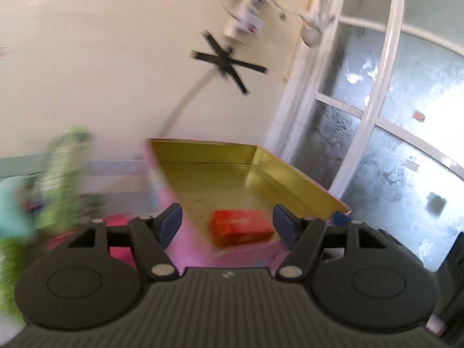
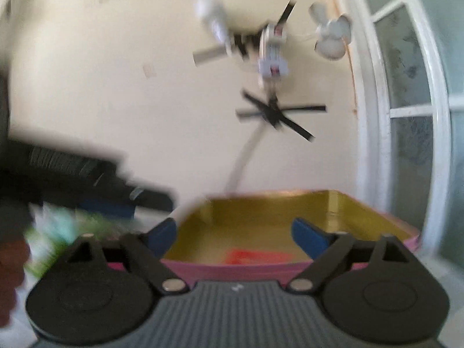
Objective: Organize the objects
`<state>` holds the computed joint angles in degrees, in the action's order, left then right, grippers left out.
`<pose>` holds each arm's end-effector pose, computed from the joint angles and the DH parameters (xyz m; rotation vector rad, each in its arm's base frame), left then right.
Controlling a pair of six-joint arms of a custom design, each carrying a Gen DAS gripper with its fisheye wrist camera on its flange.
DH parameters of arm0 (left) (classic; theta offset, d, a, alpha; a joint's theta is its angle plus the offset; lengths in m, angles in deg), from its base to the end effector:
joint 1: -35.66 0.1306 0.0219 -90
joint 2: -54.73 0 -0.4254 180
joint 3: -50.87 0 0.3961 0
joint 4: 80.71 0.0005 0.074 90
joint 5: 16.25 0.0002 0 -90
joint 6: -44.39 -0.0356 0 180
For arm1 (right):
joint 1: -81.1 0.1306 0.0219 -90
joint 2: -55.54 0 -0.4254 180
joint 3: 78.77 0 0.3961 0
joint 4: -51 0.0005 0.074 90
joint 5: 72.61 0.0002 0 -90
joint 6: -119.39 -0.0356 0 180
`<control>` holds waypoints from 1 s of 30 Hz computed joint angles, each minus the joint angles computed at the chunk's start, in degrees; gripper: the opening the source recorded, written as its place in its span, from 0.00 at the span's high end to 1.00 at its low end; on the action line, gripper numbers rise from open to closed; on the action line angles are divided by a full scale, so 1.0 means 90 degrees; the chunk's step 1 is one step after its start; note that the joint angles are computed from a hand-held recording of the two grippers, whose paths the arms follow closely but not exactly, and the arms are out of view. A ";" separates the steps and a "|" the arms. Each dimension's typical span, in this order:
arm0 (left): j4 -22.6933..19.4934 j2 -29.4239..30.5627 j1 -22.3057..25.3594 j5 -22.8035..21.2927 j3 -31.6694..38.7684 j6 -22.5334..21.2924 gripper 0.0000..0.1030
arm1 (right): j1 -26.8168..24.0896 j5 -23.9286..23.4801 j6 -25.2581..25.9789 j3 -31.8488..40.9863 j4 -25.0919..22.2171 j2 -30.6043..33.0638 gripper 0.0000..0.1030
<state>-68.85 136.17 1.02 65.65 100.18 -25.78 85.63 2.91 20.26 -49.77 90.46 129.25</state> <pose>0.3287 -0.2216 0.3026 0.1560 1.9471 -0.4992 0.2905 0.0314 0.2501 -0.1259 1.6695 0.3902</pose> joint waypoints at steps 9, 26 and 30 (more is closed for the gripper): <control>-0.1699 -0.1927 0.1327 -0.1468 -0.1718 0.0174 0.33 | 0.1925 -0.0518 -0.0019 0.0816 -0.2662 0.0318 0.40; -0.1460 -0.2702 0.2549 -0.1261 -0.2377 0.0363 0.32 | 0.2833 -0.0882 -0.1255 0.2811 -0.3736 0.2496 0.61; -0.1277 -0.2586 0.2602 -0.1151 -0.2422 0.0487 0.32 | 0.2745 -0.1272 -0.1395 0.2650 -0.3718 0.2322 0.79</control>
